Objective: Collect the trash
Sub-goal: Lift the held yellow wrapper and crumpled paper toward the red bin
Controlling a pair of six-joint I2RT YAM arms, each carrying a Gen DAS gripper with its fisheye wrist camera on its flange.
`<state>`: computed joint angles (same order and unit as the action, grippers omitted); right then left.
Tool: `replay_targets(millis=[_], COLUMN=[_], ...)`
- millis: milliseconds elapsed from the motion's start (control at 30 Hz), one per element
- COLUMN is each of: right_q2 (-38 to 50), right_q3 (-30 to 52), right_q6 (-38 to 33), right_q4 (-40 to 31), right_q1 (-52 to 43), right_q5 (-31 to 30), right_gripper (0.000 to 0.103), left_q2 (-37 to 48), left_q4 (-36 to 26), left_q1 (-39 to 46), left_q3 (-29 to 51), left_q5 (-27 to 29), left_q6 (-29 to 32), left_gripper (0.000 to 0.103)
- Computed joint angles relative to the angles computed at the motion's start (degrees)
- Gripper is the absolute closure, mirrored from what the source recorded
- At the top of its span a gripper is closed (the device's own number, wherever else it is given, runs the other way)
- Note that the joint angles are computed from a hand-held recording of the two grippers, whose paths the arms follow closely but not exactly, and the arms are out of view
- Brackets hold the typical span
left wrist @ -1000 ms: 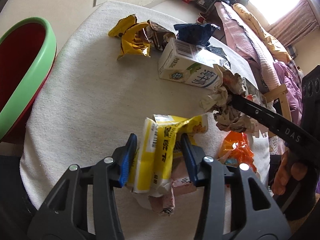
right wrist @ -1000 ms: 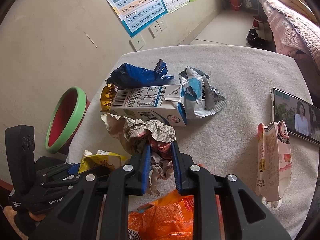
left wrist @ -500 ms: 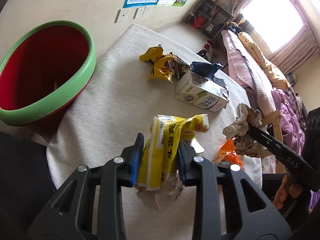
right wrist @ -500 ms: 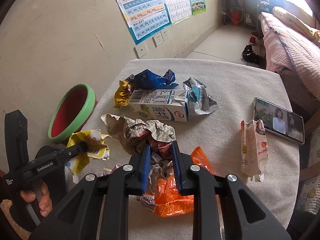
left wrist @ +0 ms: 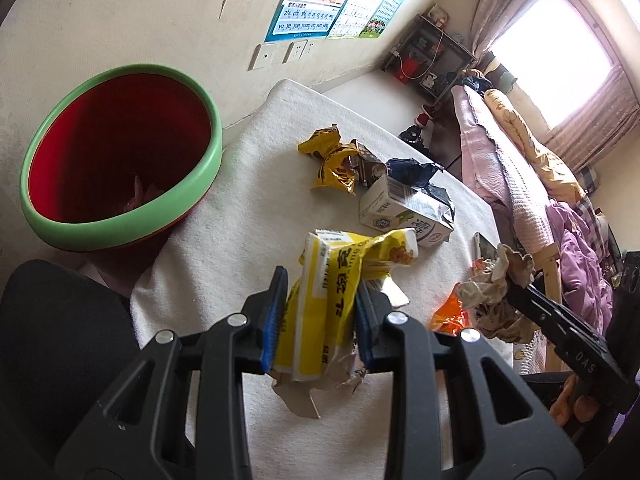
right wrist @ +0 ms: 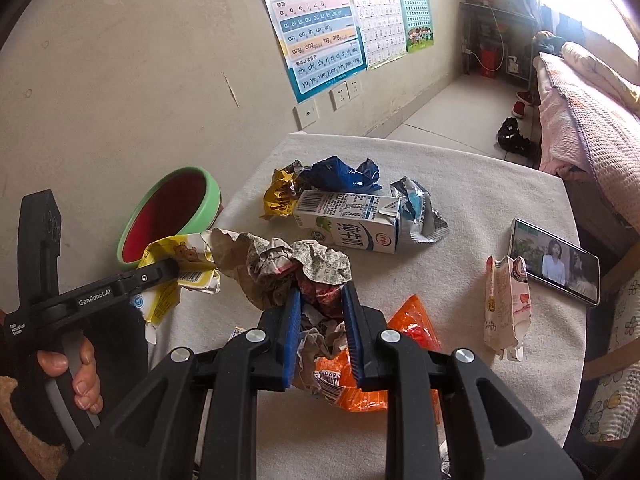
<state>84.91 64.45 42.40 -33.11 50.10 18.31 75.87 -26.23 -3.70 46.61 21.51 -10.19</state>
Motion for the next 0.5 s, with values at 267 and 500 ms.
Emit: replay_targets(millis=[267,500], right_q2=[-2.9,0.4], right_q3=[-0.7,2.8], right_q6=[2.6,-1.7], right_q4=[-0.1,0.6], right_q1=[0.6,2.5], right_q5=[0.6,2.4], right_gripper=[0.082,0.082], left_q2=[-2.0,-4.3], left_q4=[0.0,-0.3], left_q1=[-3.1,-1.2], left_q3=[-0.1,-0.4], left_q5=[-2.2,-2.8], left_q6=[0.5,0.1], left_gripper=[0.073,0.073])
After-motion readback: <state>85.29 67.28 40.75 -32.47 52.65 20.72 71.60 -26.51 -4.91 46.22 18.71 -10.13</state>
